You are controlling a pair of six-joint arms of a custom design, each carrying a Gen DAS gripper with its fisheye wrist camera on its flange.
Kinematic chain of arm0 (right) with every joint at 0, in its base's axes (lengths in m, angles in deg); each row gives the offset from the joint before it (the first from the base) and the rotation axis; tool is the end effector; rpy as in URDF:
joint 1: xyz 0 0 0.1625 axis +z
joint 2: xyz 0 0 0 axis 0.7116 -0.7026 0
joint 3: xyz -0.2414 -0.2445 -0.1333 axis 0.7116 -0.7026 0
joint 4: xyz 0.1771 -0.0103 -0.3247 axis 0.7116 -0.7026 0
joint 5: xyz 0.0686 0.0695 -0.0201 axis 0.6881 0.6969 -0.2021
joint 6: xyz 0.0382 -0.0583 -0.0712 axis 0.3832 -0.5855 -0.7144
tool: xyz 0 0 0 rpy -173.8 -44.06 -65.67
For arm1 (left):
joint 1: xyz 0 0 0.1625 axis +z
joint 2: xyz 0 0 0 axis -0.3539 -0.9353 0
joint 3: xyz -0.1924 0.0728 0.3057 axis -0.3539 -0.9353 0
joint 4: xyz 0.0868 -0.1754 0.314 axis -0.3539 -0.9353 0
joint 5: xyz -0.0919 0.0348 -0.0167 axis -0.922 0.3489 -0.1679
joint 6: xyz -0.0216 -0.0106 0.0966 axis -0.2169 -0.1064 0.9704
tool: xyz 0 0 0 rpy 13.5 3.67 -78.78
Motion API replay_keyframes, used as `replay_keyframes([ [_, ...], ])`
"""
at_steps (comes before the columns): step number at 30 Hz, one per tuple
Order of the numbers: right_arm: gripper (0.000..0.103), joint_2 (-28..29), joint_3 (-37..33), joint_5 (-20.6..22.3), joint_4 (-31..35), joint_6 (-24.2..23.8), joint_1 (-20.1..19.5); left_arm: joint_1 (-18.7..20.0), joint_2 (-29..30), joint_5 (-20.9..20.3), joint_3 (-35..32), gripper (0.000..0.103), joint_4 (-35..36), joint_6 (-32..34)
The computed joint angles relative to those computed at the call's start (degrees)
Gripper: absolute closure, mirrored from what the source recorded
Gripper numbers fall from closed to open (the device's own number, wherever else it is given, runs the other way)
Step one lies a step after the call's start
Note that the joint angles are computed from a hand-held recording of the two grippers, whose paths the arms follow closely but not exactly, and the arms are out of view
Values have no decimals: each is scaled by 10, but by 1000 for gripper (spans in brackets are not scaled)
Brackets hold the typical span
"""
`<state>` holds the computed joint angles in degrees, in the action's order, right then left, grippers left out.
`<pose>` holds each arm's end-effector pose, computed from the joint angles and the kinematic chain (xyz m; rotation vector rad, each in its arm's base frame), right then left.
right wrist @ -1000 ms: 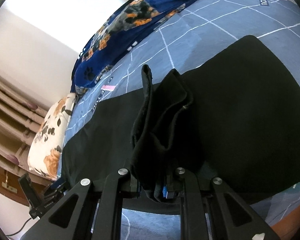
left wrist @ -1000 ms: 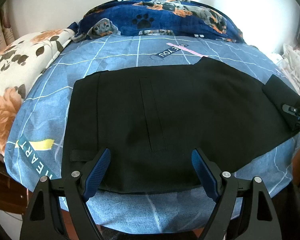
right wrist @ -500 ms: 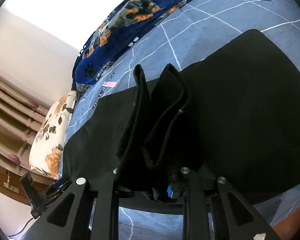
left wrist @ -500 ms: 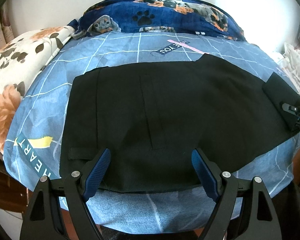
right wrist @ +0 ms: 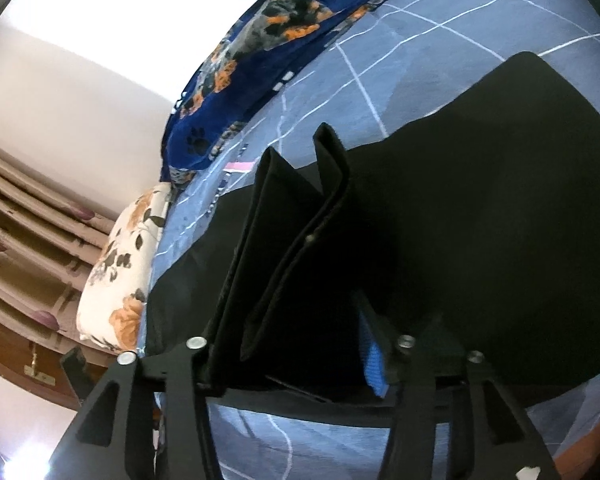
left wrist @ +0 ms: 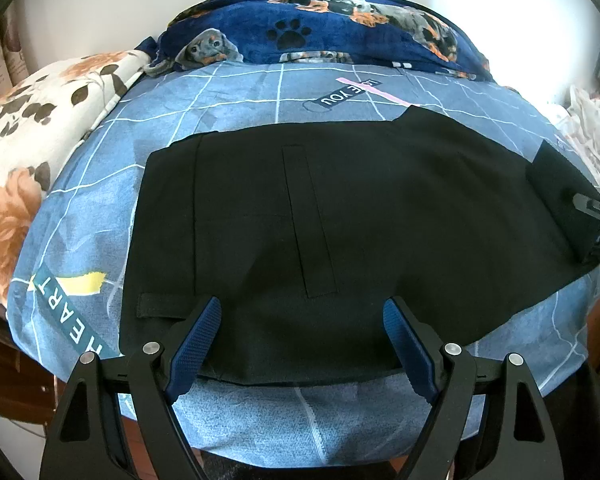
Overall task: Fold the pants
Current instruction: 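Open the right gripper and release the hem onto the trousers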
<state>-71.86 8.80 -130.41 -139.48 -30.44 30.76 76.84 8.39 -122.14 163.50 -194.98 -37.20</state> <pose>-0.0057 -0.6251 0.1701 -0.1204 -2.9937 0.9369 -0.1330 -0.5692 0.1023 0.4392 2.3264 -0.6223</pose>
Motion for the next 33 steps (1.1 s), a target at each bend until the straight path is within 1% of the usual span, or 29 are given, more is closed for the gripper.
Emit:
replay_keyframes([
  [3,45,-2,3,15,0,-4,-2,-1,-1,0,0,20,2,-1],
  [5,40,-3,4,38,3,-3,-8,-1,1,0,-1,20,2,-1],
  [9,40,-6,6,97,20,0,-21,-1,0,2,-1,20,5,-1],
  [11,40,-7,5,108,26,2,-23,-1,-1,4,0,20,5,2],
  [14,40,-14,6,137,30,11,-33,-1,-1,4,0,20,5,1],
  [16,40,-27,7,158,17,29,-46,-1,-3,3,3,20,0,3],
  [18,40,-42,8,169,-2,50,-62,0,-3,2,3,20,-3,4],
  [19,42,-48,5,170,-11,60,-71,0,-4,1,3,20,-4,4],
  [21,53,-61,1,157,-22,74,-86,0,-4,1,2,20,-5,4],
  [22,64,-65,-3,152,-19,76,-92,0,-4,0,2,20,-4,3],
  [23,70,-66,-6,147,-18,77,-96,0,-4,1,2,20,-1,2],
  [25,74,-67,-21,120,-8,72,-101,-1,-6,3,2,20,8,-3],
  [26,77,-65,-29,115,-2,69,-103,-3,-3,4,-1,20,13,-7],
  [28,79,-58,-45,108,12,63,-104,-4,-1,9,-2,20,19,-11],
  [29,79,-52,-57,91,21,55,-101,-5,1,11,-4,20,21,-12],
  [31,80,-45,-77,79,44,40,-102,-6,2,12,-4,20,26,-13],
  [32,87,-39,-89,63,54,36,-101,-6,5,13,-5,20,27,-14],
  [33,91,-30,-106,28,72,42,-98,-7,6,15,-6,20,29,-14],
])
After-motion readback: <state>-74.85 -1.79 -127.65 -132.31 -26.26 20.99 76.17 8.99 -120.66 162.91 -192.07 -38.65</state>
